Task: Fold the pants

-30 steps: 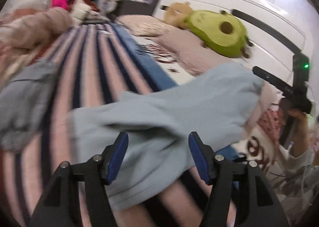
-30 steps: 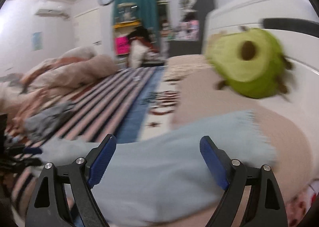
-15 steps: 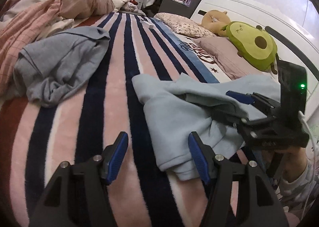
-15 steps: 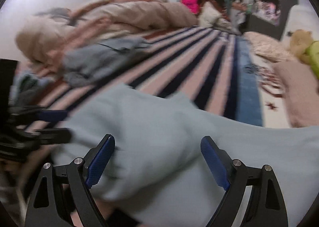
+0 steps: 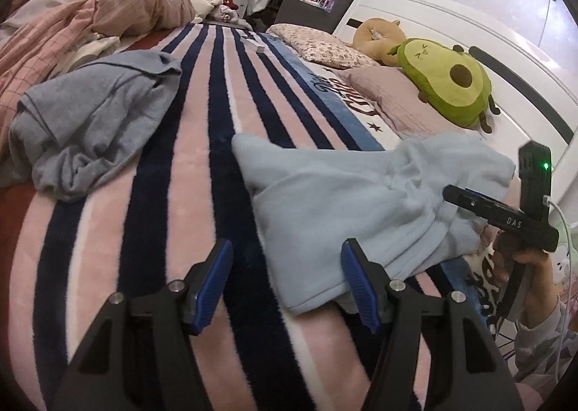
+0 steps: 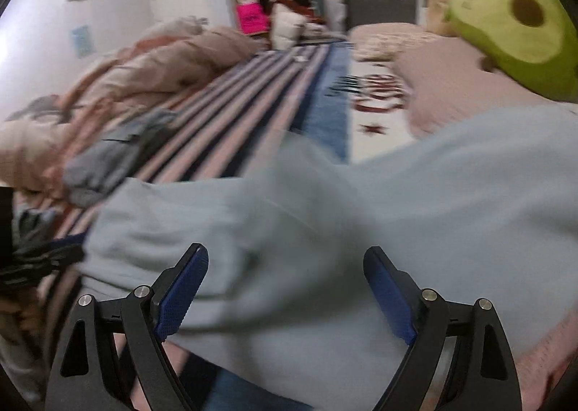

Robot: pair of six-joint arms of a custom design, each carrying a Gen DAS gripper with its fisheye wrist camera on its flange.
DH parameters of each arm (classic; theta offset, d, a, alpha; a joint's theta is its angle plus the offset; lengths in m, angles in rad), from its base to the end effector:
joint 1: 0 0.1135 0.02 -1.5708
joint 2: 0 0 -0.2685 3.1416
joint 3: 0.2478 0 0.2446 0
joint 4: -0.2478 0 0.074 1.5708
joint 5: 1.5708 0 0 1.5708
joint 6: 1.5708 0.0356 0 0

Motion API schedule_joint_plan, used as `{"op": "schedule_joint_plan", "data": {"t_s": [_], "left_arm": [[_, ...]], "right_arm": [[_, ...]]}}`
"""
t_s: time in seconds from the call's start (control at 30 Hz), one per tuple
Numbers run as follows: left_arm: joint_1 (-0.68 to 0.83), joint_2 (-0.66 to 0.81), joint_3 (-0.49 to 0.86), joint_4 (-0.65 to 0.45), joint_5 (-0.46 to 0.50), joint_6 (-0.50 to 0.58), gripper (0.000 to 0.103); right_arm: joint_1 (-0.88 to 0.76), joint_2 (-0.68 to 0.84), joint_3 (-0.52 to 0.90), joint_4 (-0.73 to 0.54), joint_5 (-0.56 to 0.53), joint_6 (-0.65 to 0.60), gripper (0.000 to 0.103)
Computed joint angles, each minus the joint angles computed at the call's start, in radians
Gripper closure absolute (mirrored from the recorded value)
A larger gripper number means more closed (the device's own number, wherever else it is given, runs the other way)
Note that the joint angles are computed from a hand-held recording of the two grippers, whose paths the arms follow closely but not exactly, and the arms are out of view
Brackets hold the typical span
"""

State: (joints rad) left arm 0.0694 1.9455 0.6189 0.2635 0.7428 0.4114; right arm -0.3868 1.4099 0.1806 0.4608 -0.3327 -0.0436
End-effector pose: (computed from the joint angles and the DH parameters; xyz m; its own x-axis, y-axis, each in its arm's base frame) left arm 0.2835 -0.0044 0.0602 -0.6883 0.2474 -0.6820 0.6025 0.7186 -0.3473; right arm 0.1806 -0.0610 0.1004 -0.6492 0.2199 -0.7282 0.1109 0.9744 0.1955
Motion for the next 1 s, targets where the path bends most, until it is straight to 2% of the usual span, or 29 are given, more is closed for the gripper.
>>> {"op": "schedule_joint_plan", "data": {"t_s": [0.07,0.1,0.17,0.2,0.23,0.3,0.4,0.47,0.57,0.67,0.7,0.73,0.8,0.87,0.97,1.0], "left_arm": [[-0.010,0.004,0.004,0.000,0.003,-0.011,0.044],[-0.012,0.009,0.007,-0.001,0.002,-0.010,0.044],[-0.020,0.016,0.007,0.005,-0.008,-0.012,0.044],[-0.024,0.019,0.009,0.005,-0.012,-0.013,0.044],[-0.025,0.022,0.014,0.000,-0.014,-0.013,0.044],[-0.024,0.027,0.019,-0.006,-0.011,-0.014,0.044],[-0.026,0.020,0.015,0.005,-0.012,-0.024,0.044],[-0.033,0.009,0.008,0.012,-0.016,-0.029,0.044],[-0.040,0.003,0.003,0.018,-0.023,-0.024,0.044],[-0.047,0.002,0.008,0.008,-0.026,-0.025,0.044],[-0.048,0.000,0.012,0.001,-0.022,-0.022,0.044],[-0.050,-0.003,0.014,-0.001,-0.022,-0.022,0.044],[-0.054,-0.011,0.022,-0.001,-0.030,-0.031,0.041],[-0.062,-0.019,0.034,0.000,-0.038,-0.046,0.041],[-0.087,-0.023,0.065,-0.001,-0.051,-0.057,0.041],[-0.108,-0.018,0.089,-0.010,-0.068,-0.059,0.041]], "right_arm": [[0.012,0.081,0.039,0.026,-0.047,0.036,0.017],[0.043,0.146,0.072,0.047,-0.018,0.066,0.019],[0.079,0.230,0.101,0.101,0.053,0.091,0.044],[0.090,0.259,0.106,0.132,0.080,0.093,0.077],[0.091,0.269,0.107,0.147,0.087,0.092,0.095],[0.057,0.265,0.101,0.167,0.041,0.099,0.098],[0.053,0.186,0.032,0.252,0.086,0.100,0.098],[0.011,0.086,-0.018,0.261,0.069,0.097,0.098],[-0.026,-0.041,-0.031,0.114,0.091,0.049,0.098],[-0.076,-0.006,-0.014,0.016,0.076,0.006,0.093],[-0.083,0.017,0.001,-0.008,0.074,-0.001,0.086],[-0.097,0.036,0.008,-0.016,0.065,-0.007,0.072],[-0.148,0.069,0.027,-0.009,-0.021,-0.017,0.051],[-0.168,0.072,0.047,0.004,-0.047,0.012,0.050],[-0.104,0.033,0.056,0.059,0.049,0.008,0.048],[-0.073,0.040,0.081,0.057,0.068,-0.016,0.044]]}}
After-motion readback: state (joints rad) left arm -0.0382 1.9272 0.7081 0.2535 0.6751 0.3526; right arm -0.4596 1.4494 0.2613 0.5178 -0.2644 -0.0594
